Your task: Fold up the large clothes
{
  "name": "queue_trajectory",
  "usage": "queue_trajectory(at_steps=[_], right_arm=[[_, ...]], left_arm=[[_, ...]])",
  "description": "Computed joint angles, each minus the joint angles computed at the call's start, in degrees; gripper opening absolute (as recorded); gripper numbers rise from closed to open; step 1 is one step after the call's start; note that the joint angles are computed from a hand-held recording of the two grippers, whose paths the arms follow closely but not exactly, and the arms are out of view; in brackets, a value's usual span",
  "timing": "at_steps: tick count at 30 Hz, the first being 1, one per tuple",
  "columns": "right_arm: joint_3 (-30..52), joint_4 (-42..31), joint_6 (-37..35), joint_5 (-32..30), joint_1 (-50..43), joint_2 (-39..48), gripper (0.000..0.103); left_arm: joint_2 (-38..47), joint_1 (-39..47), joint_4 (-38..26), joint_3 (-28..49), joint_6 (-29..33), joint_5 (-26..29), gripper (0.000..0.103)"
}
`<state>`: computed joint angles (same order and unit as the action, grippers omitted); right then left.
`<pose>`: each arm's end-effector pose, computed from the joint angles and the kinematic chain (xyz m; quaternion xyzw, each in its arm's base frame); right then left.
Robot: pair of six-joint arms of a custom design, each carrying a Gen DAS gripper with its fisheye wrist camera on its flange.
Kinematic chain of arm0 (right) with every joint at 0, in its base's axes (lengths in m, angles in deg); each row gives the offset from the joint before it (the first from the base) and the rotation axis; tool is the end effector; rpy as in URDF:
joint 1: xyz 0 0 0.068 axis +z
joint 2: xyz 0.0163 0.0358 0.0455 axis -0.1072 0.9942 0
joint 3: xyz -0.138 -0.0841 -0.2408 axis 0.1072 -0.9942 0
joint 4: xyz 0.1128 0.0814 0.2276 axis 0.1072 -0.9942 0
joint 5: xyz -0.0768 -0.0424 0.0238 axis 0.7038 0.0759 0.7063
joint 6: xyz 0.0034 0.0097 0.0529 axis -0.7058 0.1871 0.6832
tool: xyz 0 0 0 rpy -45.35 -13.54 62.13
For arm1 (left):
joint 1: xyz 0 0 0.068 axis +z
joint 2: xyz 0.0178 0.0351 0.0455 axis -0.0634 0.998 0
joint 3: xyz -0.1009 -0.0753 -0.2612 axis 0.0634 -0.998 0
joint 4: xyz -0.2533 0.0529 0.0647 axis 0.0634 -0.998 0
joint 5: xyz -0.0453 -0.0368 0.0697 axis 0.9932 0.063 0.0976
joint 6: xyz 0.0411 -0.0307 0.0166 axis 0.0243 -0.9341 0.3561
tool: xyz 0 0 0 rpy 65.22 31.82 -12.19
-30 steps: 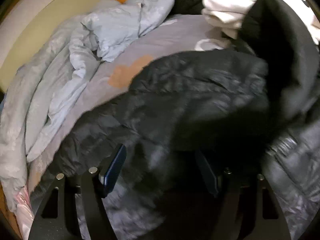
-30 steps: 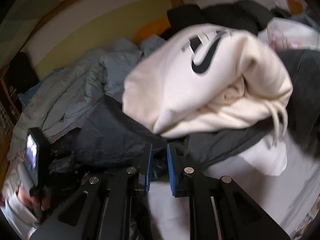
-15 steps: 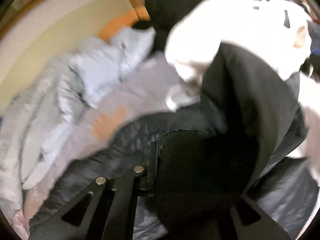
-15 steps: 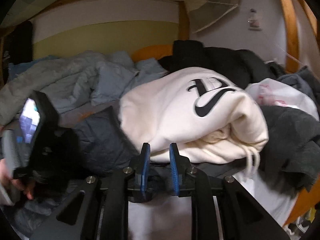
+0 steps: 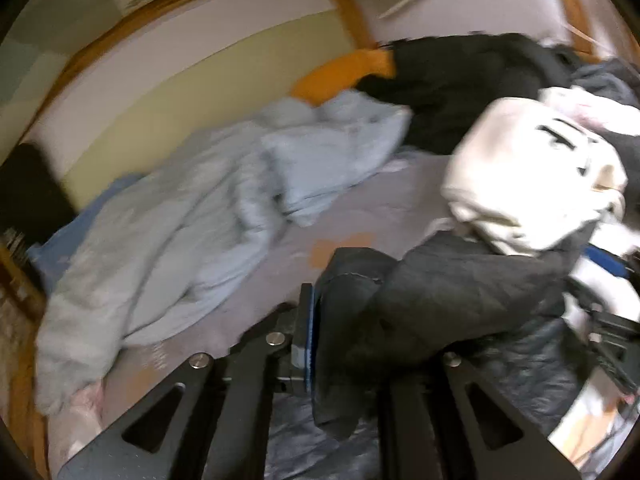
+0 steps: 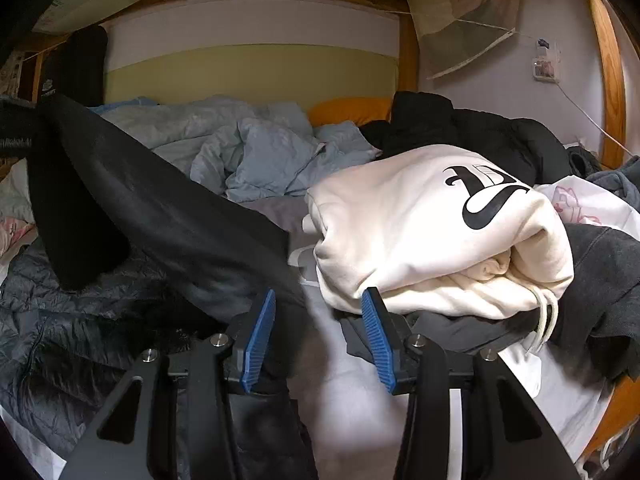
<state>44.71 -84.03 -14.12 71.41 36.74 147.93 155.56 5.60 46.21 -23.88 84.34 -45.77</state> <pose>0.2160 0.1602 0.1513 0.1492 0.8352 -0.1348 0.5118 0.3403 0.0412 0.2675 0.3474 0.8122 0.0319 0.4675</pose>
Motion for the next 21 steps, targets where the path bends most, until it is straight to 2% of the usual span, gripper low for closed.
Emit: queue_trajectory(at_steps=[1, 3, 5, 6, 7, 8, 9, 10, 12, 13, 15, 17, 18, 21], right_arm=[[-0.4, 0.4, 0.1, 0.3, 0.2, -0.2, 0.047], [-1.8, 2.2, 0.6, -0.1, 0.4, -0.5, 0.05], [-2.9, 3.4, 1.0, -2.1, -0.4, -1.0, 0.05], [-3.5, 4.3, 1.0, -4.0, -1.3, -1.4, 0.05], [-4.2, 4.7, 1.6, -6.0, -2.4, -1.8, 0.05], [-4.2, 4.6, 2.0, -6.6, -3.0, -1.7, 0.05], [-4.0, 3.7, 2.9, -6.1, -3.3, -1.1, 0.05], [-2.9, 1.3, 4.1, -4.0, -3.2, 0.3, 0.05], [-0.7, -2.5, 5.6, -0.1, -2.6, 3.1, 0.055], [-0.3, -2.4, 5.0, 0.3, -2.4, 3.6, 0.056], [-1.2, 0.1, 3.0, -2.3, -2.8, 2.3, 0.057], [-2.6, 2.5, 2.1, -4.7, -2.8, 0.4, 0.057], [-2.7, 2.8, 2.1, -4.7, -2.6, 0.0, 0.057], [-2.5, 2.2, 3.3, -1.9, -1.8, 0.8, 0.063]], left_arm=[[0.6, 0.7, 2.1, -0.5, -2.4, -1.0, 0.025], [3.5, 1.6, 7.3, -1.0, -4.6, -2.9, 0.064], [6.8, 2.8, 11.1, -1.4, -5.3, -2.9, 0.08], [9.5, 3.2, 10.4, 0.0, -4.9, -3.5, 0.087], [11.7, 3.1, 9.2, 1.5, -4.5, -5.5, 0.088], [14.1, 2.6, 8.7, 2.7, -4.9, -10.1, 0.088], [16.5, 2.1, 7.6, 4.4, -5.7, -15.6, 0.088], [18.7, 2.0, 5.6, 6.5, -6.5, -18.7, 0.088], [23.0, 4.0, 0.3, 11.0, -7.7, -17.1, 0.088], [24.7, 5.0, -0.4, 12.1, -8.4, -16.4, 0.088], [26.9, 7.3, -1.5, 13.7, -8.9, -12.4, 0.088], [28.0, 8.5, -1.3, 13.6, -8.3, -9.6, 0.088], [28.4, 8.5, -0.8, 13.3, -8.0, -9.8, 0.088], [27.6, 9.6, 1.2, 10.8, -5.8, -6.9, 0.088]])
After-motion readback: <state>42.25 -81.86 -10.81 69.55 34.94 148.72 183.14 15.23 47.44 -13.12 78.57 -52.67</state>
